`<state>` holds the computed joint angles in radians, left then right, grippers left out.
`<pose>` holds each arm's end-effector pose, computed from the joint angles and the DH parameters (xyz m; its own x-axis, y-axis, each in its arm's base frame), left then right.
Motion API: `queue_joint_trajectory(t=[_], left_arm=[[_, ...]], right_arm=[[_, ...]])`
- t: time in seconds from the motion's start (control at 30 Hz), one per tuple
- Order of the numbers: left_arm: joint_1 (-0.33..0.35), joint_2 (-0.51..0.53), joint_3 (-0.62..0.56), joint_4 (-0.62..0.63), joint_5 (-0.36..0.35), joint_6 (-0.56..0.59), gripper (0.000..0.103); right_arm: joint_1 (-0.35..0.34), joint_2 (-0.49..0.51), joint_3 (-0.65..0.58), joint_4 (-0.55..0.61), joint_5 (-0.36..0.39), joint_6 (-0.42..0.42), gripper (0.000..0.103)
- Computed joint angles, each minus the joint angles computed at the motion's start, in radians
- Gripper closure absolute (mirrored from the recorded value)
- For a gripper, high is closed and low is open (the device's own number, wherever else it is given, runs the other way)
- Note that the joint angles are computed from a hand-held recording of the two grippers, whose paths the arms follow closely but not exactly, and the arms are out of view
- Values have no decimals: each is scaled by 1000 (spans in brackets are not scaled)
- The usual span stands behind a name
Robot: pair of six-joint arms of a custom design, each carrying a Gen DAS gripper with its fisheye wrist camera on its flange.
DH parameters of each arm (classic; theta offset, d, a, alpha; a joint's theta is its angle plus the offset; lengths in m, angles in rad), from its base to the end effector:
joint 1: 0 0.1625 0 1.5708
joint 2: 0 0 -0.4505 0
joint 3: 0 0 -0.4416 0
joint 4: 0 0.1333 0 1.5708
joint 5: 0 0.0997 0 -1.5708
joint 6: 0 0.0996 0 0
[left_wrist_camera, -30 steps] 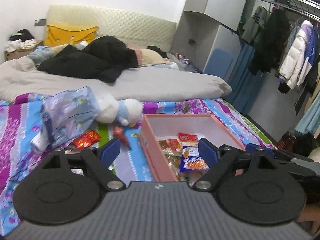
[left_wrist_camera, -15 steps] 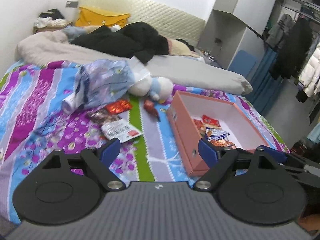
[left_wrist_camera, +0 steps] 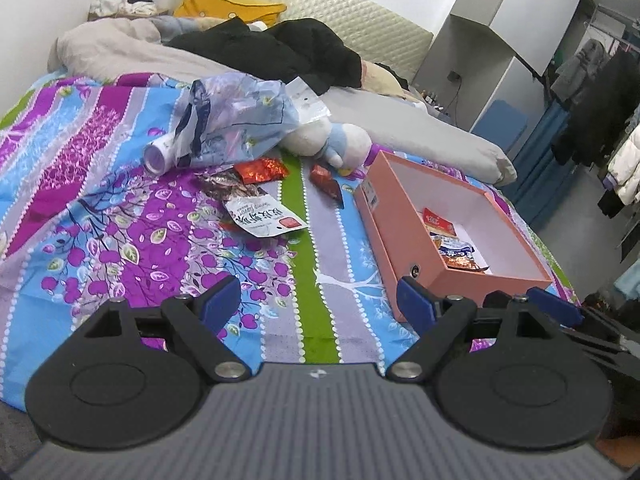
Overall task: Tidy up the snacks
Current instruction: 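Withdraw both open tools back toward the snack pile, then lower the left tool onto the silver-wrapped candy bag while the right tool lowers onto the red-orange packet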
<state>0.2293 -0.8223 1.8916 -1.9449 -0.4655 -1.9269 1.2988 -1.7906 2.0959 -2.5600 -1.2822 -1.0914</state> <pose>-0.5014 -0.3453 0.0072 -0.8597 -0.3613 -0.3611 0.1661 0.4708 -0.8665 0.0320 -0.4871 0.4584 -0.6330 -0.6236 0.4588 -0.7661 0.4192 -0.4872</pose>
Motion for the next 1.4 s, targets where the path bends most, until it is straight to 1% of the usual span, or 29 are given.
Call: queue_joint_trajectory(t=[0.1,0.2,0.3,0.33,0.4,0.47,0.57,0.67,0.8,0.83,0.87,0.97,1.03,1.17,1.23,1.3,1.4], left_arm=[[13,-5,28,-47,-3,11,15],[34,-10,59,-109,-8,30,15],[70,-14,92,-196,-14,63,15],[84,-15,101,-218,-13,75,15],[115,-19,118,-272,-9,110,15],[143,-21,137,-345,5,161,15],[196,-17,153,-462,26,261,15],[254,-2,160,-602,45,387,15],[329,29,166,-822,60,564,15],[348,39,165,-885,60,613,15],[366,51,163,-946,59,663,15],[410,85,153,-1092,58,782,16],[437,104,143,-1159,59,838,16],[492,142,119,-1307,31,956,16],[517,166,99,-1378,19,1040,17],[533,186,79,-1432,20,1123,17],[554,199,56,-1487,13,1201,19]], right_arm=[[-4,15,8,-28,-6,-8,25],[1,43,9,-56,-33,-16,26],[10,82,13,-103,-64,-30,26],[17,97,22,-143,-78,-55,29],[27,125,40,-208,-83,-119,30],[37,155,39,-242,-82,-142,30],[60,216,22,-281,-94,-148,32],[80,285,3,-323,-101,-168,32],[98,380,-30,-381,-101,-179,33],[102,407,-40,-399,-102,-182,34],[104,426,-45,-414,-104,-183,38],[114,500,-76,-467,-115,-177,39],[120,545,-99,-500,-120,-169,39],[129,649,-144,-616,-134,-159,39],[141,703,-177,-657,-179,-135,39],[150,745,-209,-678,-198,-101,39],[161,805,-248,-728,-212,-106,39]])
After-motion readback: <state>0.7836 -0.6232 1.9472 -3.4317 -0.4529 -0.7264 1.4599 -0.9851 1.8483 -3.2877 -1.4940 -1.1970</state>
